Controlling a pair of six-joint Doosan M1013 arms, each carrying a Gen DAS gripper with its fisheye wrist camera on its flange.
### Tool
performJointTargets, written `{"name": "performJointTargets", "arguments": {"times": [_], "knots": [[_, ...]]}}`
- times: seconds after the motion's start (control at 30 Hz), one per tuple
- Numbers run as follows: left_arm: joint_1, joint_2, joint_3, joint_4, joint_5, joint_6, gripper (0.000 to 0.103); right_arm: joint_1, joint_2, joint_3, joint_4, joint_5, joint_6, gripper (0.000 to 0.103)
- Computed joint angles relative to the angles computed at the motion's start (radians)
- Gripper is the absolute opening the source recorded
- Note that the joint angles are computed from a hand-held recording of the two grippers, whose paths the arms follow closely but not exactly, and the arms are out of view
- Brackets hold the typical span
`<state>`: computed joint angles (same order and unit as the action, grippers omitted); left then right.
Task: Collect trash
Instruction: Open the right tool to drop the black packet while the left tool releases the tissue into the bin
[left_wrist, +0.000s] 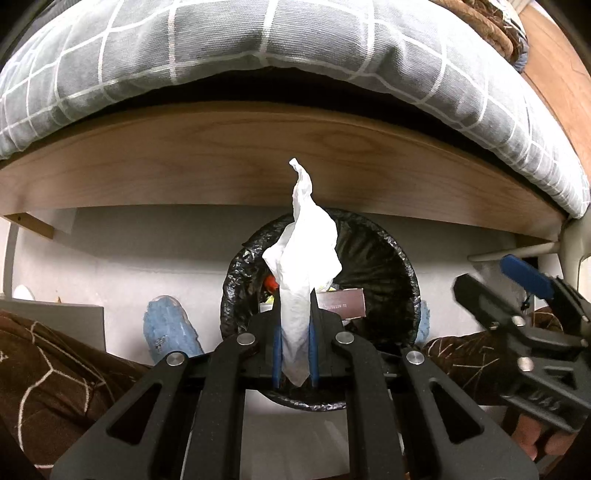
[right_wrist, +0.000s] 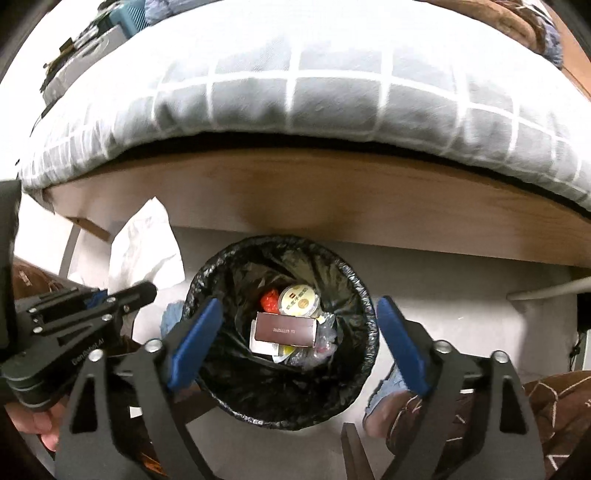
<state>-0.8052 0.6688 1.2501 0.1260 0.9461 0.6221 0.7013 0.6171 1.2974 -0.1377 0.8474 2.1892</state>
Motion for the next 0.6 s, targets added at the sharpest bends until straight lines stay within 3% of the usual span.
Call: {"name": "performJointTargets", "arguments": {"times": [0.13,0.4,0.6], "knots": [[-0.003,0.008,-0.016,-0.014,0.001,0.023,0.010,-0.007,-0.028,0.030,-0.076,-0.011,0.083,0.095],[-0.023,0.049,-0.093,-0.033,0.036,0.089,0.010,-0.025,-0.085,0.089,-0.220,-0.017,0.228,0.095],[-0.039,0.080,-0.148,-0.041,0.059,0.125,0.011,-0.041,-0.113,0.126,-0.244,-0.032,0.289,0.095]]}}
